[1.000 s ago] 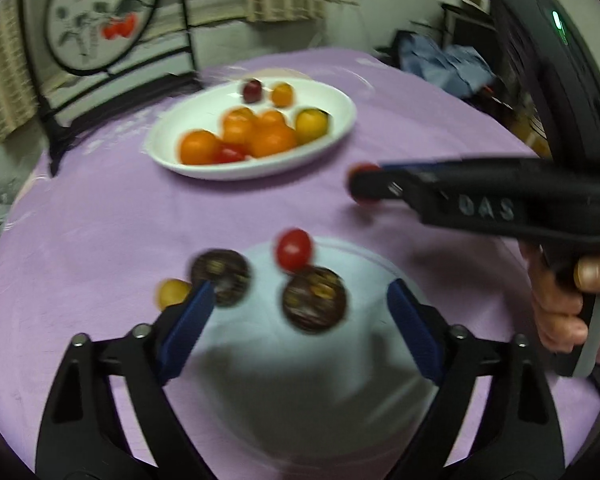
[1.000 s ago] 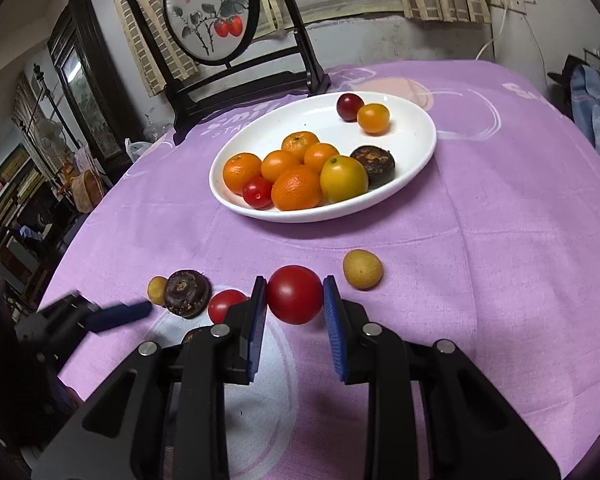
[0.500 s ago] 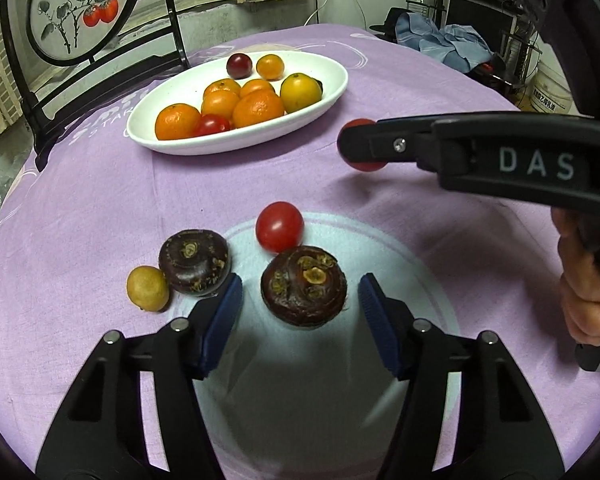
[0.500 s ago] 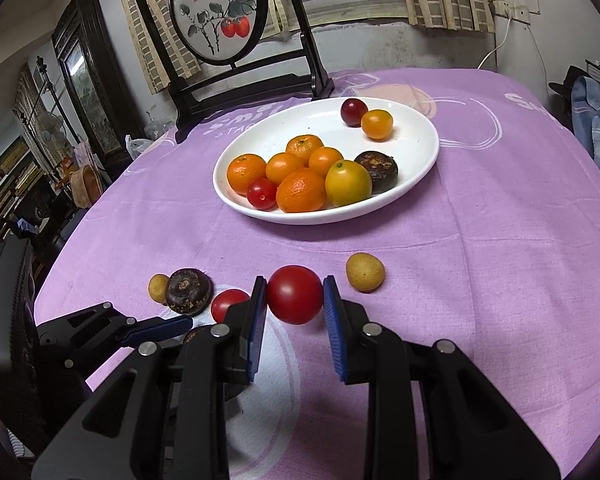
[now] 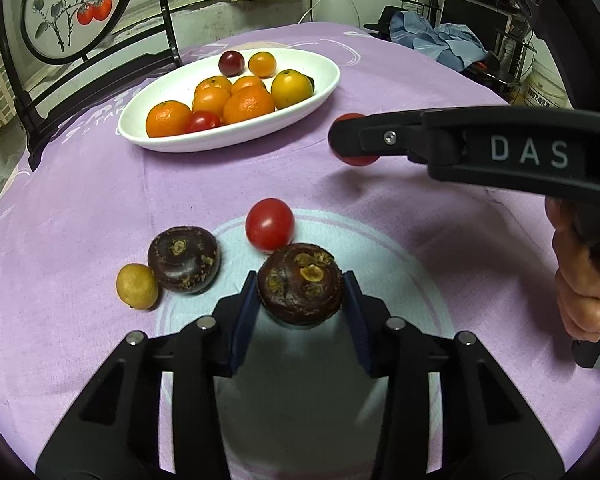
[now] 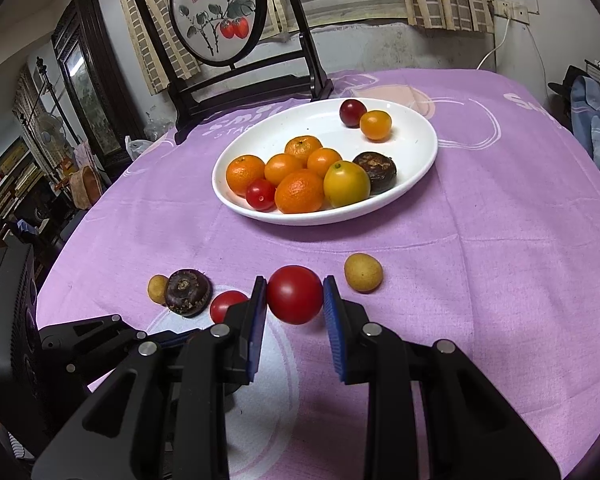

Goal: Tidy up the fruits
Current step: 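Place both held fruits on the white plate and open both tools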

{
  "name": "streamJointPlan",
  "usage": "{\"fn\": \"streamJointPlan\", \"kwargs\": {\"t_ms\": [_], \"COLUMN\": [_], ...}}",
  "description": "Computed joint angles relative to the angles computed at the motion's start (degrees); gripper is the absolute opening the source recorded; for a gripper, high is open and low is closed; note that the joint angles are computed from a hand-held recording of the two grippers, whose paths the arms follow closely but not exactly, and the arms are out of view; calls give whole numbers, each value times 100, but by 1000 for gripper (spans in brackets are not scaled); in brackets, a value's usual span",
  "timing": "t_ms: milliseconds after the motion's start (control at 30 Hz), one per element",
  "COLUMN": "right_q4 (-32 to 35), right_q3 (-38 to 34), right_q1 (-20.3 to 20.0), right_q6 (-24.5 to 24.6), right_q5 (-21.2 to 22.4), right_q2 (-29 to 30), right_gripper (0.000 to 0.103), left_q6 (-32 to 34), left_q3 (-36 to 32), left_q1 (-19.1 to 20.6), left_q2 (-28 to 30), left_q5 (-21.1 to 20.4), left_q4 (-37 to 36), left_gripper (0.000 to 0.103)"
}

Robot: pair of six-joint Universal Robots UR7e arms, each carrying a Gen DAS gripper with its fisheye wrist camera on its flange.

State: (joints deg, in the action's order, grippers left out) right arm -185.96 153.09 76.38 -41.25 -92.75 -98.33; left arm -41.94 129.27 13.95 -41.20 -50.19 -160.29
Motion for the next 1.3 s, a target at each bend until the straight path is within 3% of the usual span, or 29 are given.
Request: {"fn": "streamJointPlan", "kwargs": {"t_ms": [267,400,500,600,733,867,1133,1200,1233,1267,1300], "right_q4": [75,97,108,-346,-994,-846,-381,-268,-228,-227,-308], "right_q3": [10,71,-22,-279,-786,-1253,-1893,-1957,-1971,-1963,-1927], "right_q1": [-103,-304,-358,-156,223,299,359,328,335,343,349], "right_q6": [-17,-111,33,330,571,790,830,799,759,744,742], "right_q5": [65,505,911,994,680,553,330,354,330,318,317], "right_q2": [-78,-328,-399,10,829,1272,1733,1776,1781,1768,1748], "right_gripper": [29,29,29,29,29,29,29,31,36,49,53], "left_q6": [-151,-684,-633,-47,840,1367,1615,1635,1648,1681,1698], "left_q3": [371,764,787,317,-357,-1113,-1944,-2008,-2000,-1943,-1906], "left_q1": [-40,-84,48,329,776,1261,1862,1932,1934,1876,1822], "left_q2": [-275,-604,-902,-1064,-792,-291,233,277,281,293,301], "left_q5": [-208,-68,70,546,887,920,781,691,687,849,986], "left_q4": [-749,-1243,-1284,-863,-1251,-1397,-1036,-1017,-1077,-1248,-1347], "left_gripper": [43,43,42,42,42,42,42,46,62,74,77]}}
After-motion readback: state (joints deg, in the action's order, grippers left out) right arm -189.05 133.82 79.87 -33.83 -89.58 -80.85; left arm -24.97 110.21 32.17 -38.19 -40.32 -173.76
